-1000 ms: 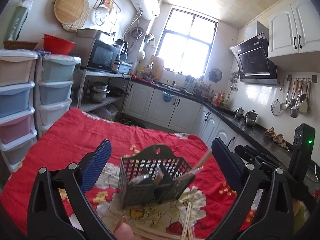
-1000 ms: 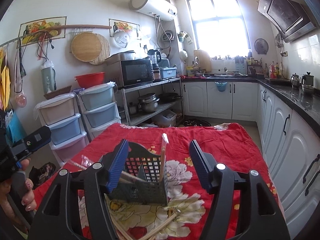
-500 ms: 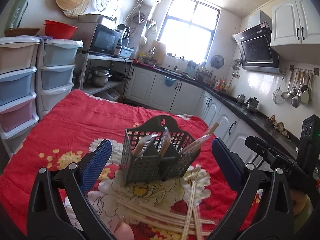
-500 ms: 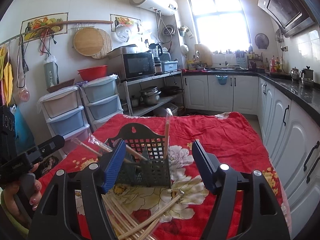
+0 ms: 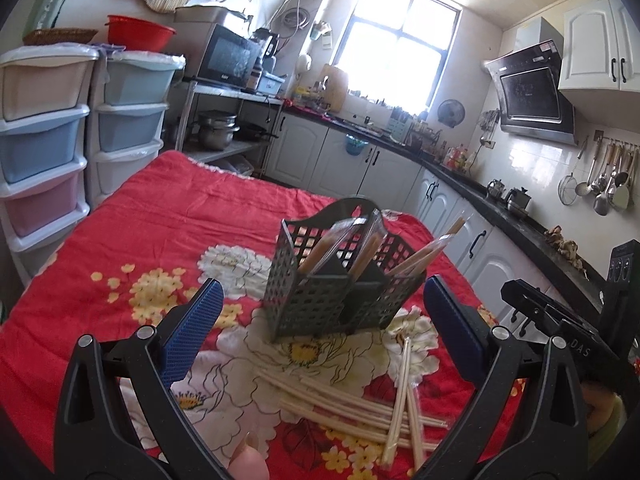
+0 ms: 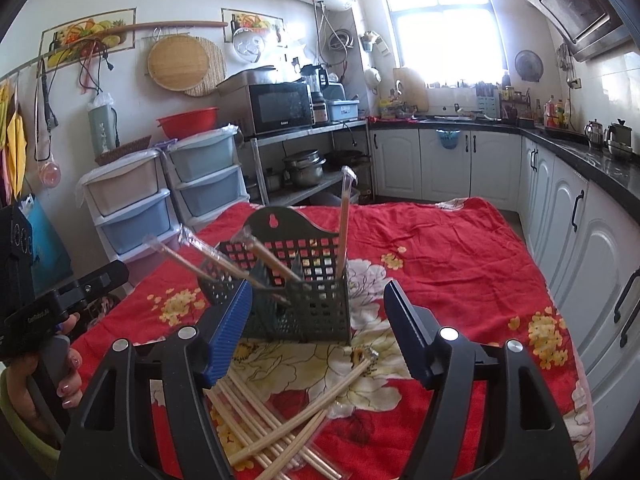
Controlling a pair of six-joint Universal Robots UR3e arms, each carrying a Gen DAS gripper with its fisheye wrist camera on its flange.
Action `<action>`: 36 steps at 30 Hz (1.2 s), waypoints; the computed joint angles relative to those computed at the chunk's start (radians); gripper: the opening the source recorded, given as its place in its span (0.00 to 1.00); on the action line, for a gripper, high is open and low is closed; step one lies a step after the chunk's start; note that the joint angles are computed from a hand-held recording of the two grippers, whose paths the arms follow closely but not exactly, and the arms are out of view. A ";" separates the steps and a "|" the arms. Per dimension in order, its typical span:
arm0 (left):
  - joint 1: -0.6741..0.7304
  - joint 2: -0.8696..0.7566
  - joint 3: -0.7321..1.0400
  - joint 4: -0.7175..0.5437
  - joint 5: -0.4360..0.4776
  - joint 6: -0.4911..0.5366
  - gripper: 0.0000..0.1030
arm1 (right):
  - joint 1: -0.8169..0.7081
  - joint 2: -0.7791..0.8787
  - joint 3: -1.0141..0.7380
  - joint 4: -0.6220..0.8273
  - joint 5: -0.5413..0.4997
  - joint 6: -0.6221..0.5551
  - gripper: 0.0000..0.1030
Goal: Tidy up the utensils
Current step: 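Move both open tools down toward the chopstick pile beside the caddy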
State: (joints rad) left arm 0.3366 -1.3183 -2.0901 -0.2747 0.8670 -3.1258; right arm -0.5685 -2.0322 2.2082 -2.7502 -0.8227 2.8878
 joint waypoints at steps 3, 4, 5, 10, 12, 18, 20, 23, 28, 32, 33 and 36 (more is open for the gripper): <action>0.004 0.002 -0.013 -0.021 0.007 0.016 0.90 | -0.001 -0.008 0.019 0.015 -0.001 -0.017 0.64; 0.007 0.005 -0.018 -0.024 0.006 0.020 0.90 | -0.002 -0.012 0.025 0.024 -0.002 -0.025 0.64; 0.009 0.004 -0.021 -0.027 0.007 0.022 0.90 | -0.001 -0.016 0.030 0.031 -0.005 -0.031 0.64; 0.020 0.001 -0.031 -0.039 0.001 0.029 0.90 | -0.017 -0.038 0.050 0.070 0.003 -0.059 0.64; 0.021 0.002 -0.034 -0.048 0.001 0.032 0.90 | -0.027 -0.056 0.065 0.088 0.008 -0.072 0.64; 0.020 -0.009 -0.040 -0.060 0.004 0.037 0.90 | -0.051 -0.086 0.089 0.142 0.016 -0.106 0.64; 0.019 -0.012 -0.041 -0.067 0.004 0.040 0.90 | -0.057 -0.094 0.098 0.154 0.014 -0.115 0.64; 0.011 -0.018 -0.049 -0.071 0.005 0.044 0.90 | -0.068 -0.113 0.115 0.179 0.014 -0.136 0.64; -0.013 -0.033 -0.057 -0.092 0.015 0.055 0.90 | -0.086 -0.134 0.143 0.210 0.005 -0.169 0.64; -0.021 -0.044 -0.067 -0.105 0.015 0.067 0.90 | -0.098 -0.134 0.160 0.230 -0.008 -0.189 0.64; -0.022 -0.048 -0.069 -0.110 0.015 0.071 0.90 | -0.102 -0.132 0.163 0.232 -0.009 -0.192 0.64; -0.028 -0.061 -0.071 -0.127 0.014 0.086 0.90 | -0.104 -0.117 0.165 0.236 -0.023 -0.195 0.64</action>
